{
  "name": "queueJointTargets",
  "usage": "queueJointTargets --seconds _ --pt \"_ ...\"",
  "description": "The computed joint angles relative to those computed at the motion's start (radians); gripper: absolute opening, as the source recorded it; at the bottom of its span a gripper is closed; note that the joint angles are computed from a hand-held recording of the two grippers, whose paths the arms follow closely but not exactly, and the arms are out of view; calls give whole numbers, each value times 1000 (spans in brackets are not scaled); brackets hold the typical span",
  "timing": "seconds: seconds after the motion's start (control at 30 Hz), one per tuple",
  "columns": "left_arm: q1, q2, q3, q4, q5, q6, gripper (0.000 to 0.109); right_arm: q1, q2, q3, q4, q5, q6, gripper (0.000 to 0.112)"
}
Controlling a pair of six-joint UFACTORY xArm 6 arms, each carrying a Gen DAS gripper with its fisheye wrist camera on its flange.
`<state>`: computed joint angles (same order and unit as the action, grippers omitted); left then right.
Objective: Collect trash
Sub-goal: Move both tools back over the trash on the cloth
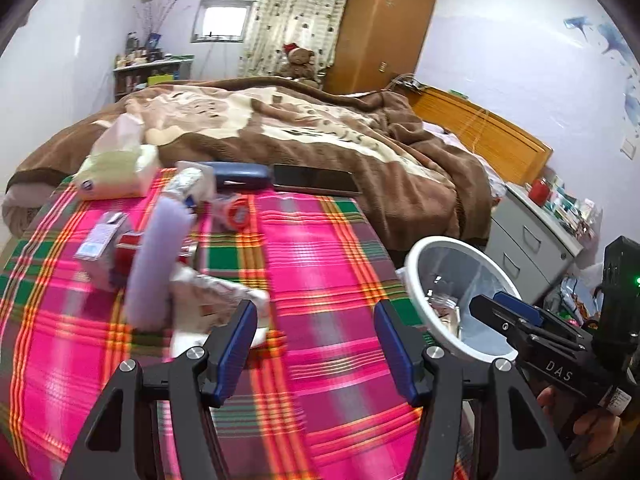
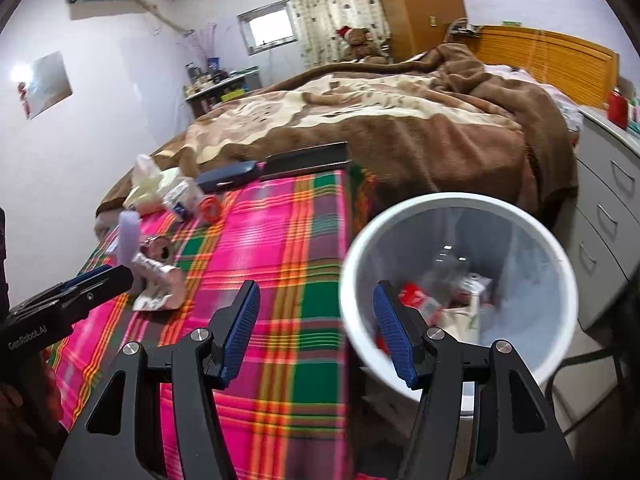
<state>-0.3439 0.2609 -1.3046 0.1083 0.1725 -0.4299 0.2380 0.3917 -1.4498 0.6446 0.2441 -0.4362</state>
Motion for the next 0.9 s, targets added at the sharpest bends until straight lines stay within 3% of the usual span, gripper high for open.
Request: queueJointTargets --seconds 0.1,0.33,0.5,0.9 --pt "25 -37 56 -31 -26 15 60 22 4 -8 14 6 -27 60" --pt "101 -106 151 85 -49 -81 60 65 33 -54 49 40 -102 60" --pt "144 -119 180 19 -55 -17 60 97 73 -113 40 76 -130 60" --pt "176 -24 87 -543 -8 553 61 144 242 -354 -32 198 -150 60"
